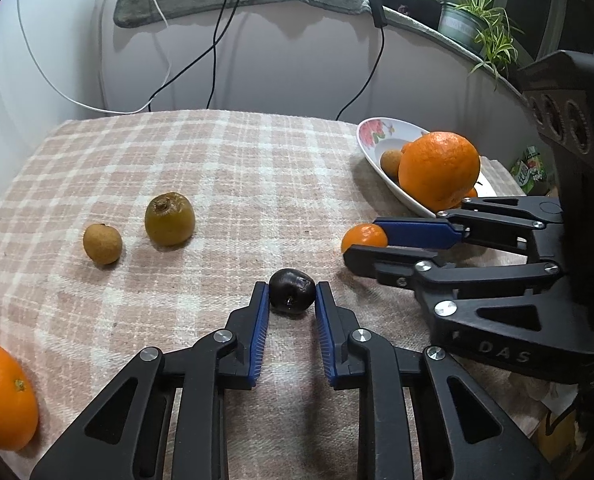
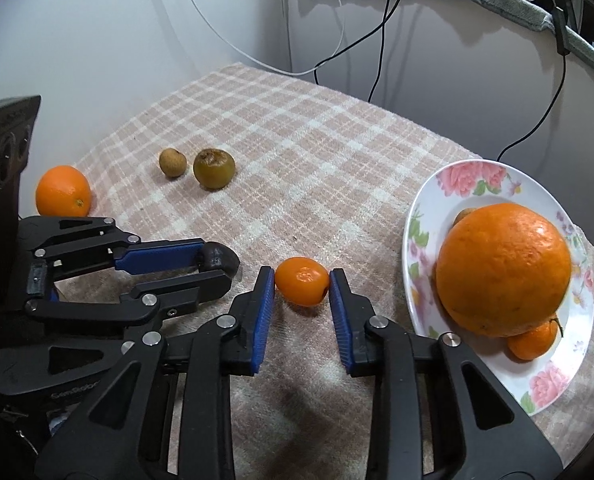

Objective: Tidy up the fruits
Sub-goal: 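Grasp the dark plum with the left gripper while the right gripper grasps the small mandarin, then carry the plum and mandarin over the plate and open both grippers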

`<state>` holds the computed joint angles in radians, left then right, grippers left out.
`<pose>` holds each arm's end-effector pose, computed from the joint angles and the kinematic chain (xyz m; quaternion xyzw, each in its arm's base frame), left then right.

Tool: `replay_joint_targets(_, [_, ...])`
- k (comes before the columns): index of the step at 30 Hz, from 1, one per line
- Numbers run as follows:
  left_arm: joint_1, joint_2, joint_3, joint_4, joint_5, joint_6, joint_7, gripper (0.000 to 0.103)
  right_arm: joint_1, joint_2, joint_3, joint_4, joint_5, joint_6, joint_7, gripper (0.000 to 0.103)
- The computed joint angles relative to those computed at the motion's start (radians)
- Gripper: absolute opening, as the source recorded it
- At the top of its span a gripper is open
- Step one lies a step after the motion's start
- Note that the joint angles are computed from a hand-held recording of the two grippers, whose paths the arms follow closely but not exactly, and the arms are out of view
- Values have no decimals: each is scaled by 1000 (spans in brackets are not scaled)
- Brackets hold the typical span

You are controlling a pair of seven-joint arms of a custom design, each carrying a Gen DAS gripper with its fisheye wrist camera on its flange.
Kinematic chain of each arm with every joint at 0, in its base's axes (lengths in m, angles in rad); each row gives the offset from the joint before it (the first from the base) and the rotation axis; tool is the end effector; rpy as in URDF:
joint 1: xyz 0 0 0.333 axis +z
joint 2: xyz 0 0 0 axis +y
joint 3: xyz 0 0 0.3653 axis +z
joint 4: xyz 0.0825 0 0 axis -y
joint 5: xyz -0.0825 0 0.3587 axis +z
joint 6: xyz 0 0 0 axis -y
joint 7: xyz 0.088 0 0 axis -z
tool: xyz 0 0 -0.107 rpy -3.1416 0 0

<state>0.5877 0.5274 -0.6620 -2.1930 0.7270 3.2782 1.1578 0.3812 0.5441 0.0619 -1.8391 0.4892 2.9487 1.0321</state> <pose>0.5890 -0.0726 0.3374 -0.5758 0.7347 -0.3339 0.1311 0.6413 0.2626 0.3503 -0.8238 0.4836 -0.1146 0.2726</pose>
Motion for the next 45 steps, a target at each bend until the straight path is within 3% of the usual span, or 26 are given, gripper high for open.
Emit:
replay_joint_targets(18, [20,-5,-45,14,62,32,-61,21,-155,-139,138,-159,247,122,-182,29])
replay_joint_targets(35, [-23,23,-63,83,67,25,-70,21,-232,-211,141,-235,405,187,-279,29])
replay_joint_targets(45, [-68,70,-69,163,13,-19,-4,21,-236,-193,111,-212,411,182,-269,29])
